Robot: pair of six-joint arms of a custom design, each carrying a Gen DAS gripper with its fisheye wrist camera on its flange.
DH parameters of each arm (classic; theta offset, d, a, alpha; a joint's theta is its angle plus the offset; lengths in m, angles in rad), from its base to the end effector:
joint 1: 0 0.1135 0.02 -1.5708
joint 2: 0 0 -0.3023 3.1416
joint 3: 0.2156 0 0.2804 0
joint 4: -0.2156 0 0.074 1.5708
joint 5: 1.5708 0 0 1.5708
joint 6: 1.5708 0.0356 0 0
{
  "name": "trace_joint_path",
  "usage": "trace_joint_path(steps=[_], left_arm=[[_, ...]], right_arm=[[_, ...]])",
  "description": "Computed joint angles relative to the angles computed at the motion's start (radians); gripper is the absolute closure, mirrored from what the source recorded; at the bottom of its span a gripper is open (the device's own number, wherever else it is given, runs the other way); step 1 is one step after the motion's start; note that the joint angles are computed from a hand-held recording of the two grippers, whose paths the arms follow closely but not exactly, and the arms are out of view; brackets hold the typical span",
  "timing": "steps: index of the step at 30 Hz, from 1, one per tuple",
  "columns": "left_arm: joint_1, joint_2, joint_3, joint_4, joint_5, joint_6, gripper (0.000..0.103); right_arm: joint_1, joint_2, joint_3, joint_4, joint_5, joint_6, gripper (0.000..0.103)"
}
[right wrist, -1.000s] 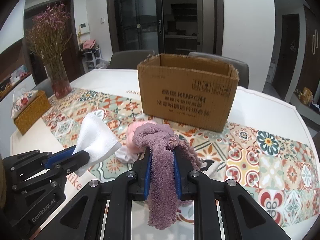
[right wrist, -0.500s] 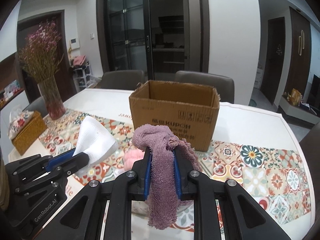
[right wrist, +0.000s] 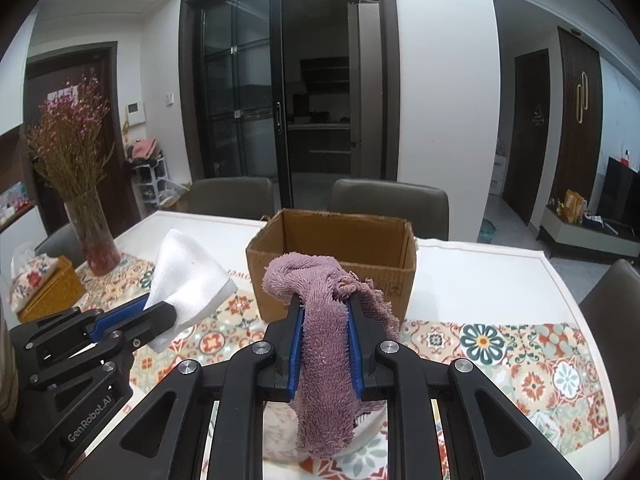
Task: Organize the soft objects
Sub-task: 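Carry the white cloth and mauve towel with both grippers over the box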
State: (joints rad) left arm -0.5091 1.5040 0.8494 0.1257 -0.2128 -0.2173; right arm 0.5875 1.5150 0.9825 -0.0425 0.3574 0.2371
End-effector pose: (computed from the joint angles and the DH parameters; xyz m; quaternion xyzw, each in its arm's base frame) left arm 0.3072 -0.1628 0.2410 0.0731 0.8610 -0.0897 0.4953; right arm 0.3063 0.1890 0.2696 -0.0671 0.8662 0.0452 0.4932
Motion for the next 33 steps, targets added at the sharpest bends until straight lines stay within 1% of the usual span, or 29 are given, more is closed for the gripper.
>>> trace_joint_path(steps=[7, 15, 21, 28, 33], left_arm=[[0.014, 0.017, 0.053, 0.016, 0.019, 0.054, 0.089], [0.038, 0.076, 0.127, 0.059, 0.042, 0.106, 0.089], [0.058, 0.153, 0.205, 0.081, 0.055, 0.127, 0.089], [0.080, 0.256, 0.320, 0.070, 0.065, 0.147, 0.089], [0.099, 0.329, 0.406, 0.054, 0.082, 0.158, 0.090]], right_arm=[[-0.011, 0.001, 0.031, 0.010, 0.023, -0.009, 0.083], [-0.044, 0.038, 0.090, 0.026, 0.017, -0.031, 0.083], [-0.067, 0.088, 0.148, 0.050, 0.013, -0.070, 0.083], [-0.094, 0.159, 0.225, 0.077, 0.001, -0.115, 0.083], [-0.124, 0.228, 0.310, 0.083, -0.022, -0.155, 0.083]])
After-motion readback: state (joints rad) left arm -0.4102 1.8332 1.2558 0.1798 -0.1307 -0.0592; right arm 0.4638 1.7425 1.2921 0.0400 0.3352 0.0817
